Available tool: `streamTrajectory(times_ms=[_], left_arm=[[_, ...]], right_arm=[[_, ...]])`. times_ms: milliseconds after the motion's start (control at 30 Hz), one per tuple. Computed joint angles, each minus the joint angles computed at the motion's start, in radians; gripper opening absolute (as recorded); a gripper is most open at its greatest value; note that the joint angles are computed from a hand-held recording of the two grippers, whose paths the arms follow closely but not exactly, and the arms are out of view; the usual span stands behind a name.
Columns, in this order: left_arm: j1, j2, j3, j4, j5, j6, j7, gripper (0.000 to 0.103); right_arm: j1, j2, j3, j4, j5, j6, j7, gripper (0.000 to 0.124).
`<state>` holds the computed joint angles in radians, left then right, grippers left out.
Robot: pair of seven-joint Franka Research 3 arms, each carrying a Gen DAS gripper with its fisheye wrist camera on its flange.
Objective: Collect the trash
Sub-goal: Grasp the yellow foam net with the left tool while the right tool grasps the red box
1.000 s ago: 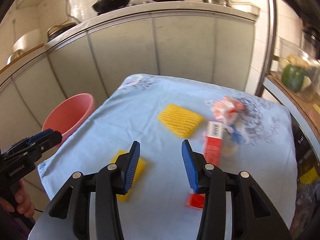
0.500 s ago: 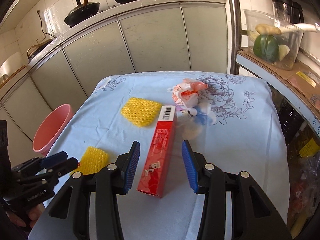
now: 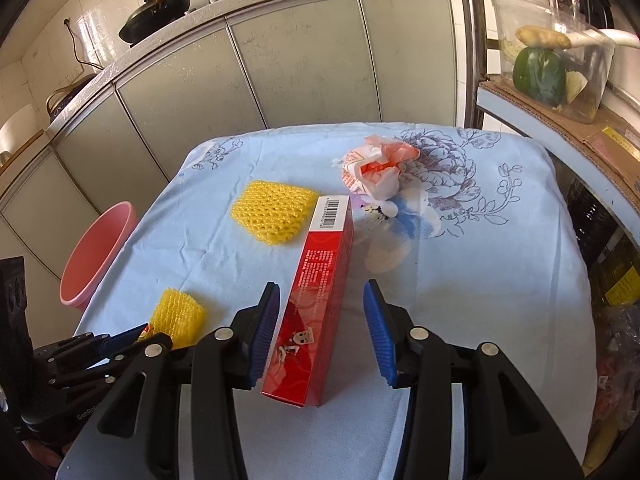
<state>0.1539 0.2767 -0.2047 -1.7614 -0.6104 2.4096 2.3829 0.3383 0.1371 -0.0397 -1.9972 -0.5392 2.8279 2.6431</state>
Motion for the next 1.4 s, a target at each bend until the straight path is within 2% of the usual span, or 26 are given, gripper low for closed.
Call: streamTrajectory(times_ms=[33, 100, 267, 367, 500, 567, 667, 767, 900, 1267, 1400], left_arm=[[0.003, -0.004, -0.002, -0.004, -0.01, 0.007, 0.008, 0.009], [0.008, -0.013, -0.004, -0.013, -0.035, 0.031, 0.023, 0.009], [-0.003, -0.045, 0.001, -0.066, -0.061, 0.208, 0.046, 0.009], [-0.021, -0.054, 0.009, -0.109, -0.008, 0.366, 0.026, 0.009], [-0.013, -0.049, 0.005, -0.128, 0.067, 0.43, -0.023, 0.009], [-0.001, -0.047, -0.004, -0.135, 0.091, 0.429, -0.033, 0.009], [0.018, -0.048, -0.023, -0.14, 0.09, 0.418, -0.028, 0.009], [0.023, -0.05, -0.029, -0.147, 0.088, 0.409, -0.029, 0.009], [0.027, -0.049, -0.03, -0.145, 0.082, 0.392, -0.031, 0.009], [0.024, -0.047, -0.021, -0.137, 0.077, 0.36, -0.043, 0.011], [0.028, -0.051, -0.025, -0.139, 0.06, 0.36, -0.026, 0.011]], right_arm=[[-0.003, 0.006, 0.004, 0.005, 0.017, -0.004, -0.011, 0.045], [-0.004, 0.015, 0.009, 0.012, 0.048, -0.009, -0.032, 0.045], [0.01, 0.033, -0.001, 0.034, 0.065, -0.033, -0.039, 0.045], [0.019, 0.044, -0.006, 0.048, 0.064, -0.048, -0.036, 0.045], [0.038, 0.057, -0.02, 0.064, 0.022, -0.075, -0.002, 0.045], [0.024, 0.063, -0.003, 0.068, 0.072, -0.077, -0.049, 0.044], [0.038, 0.056, -0.018, 0.063, 0.043, -0.076, -0.024, 0.043], [0.037, 0.049, -0.016, 0.059, 0.032, -0.08, -0.028, 0.032], [0.032, 0.034, -0.007, 0.044, 0.036, -0.087, -0.035, 0.027], [0.011, 0.002, 0.034, 0.01, 0.102, -0.094, -0.095, 0.025], [0.022, 0.006, 0.032, 0.021, 0.076, -0.115, -0.08, 0.026]])
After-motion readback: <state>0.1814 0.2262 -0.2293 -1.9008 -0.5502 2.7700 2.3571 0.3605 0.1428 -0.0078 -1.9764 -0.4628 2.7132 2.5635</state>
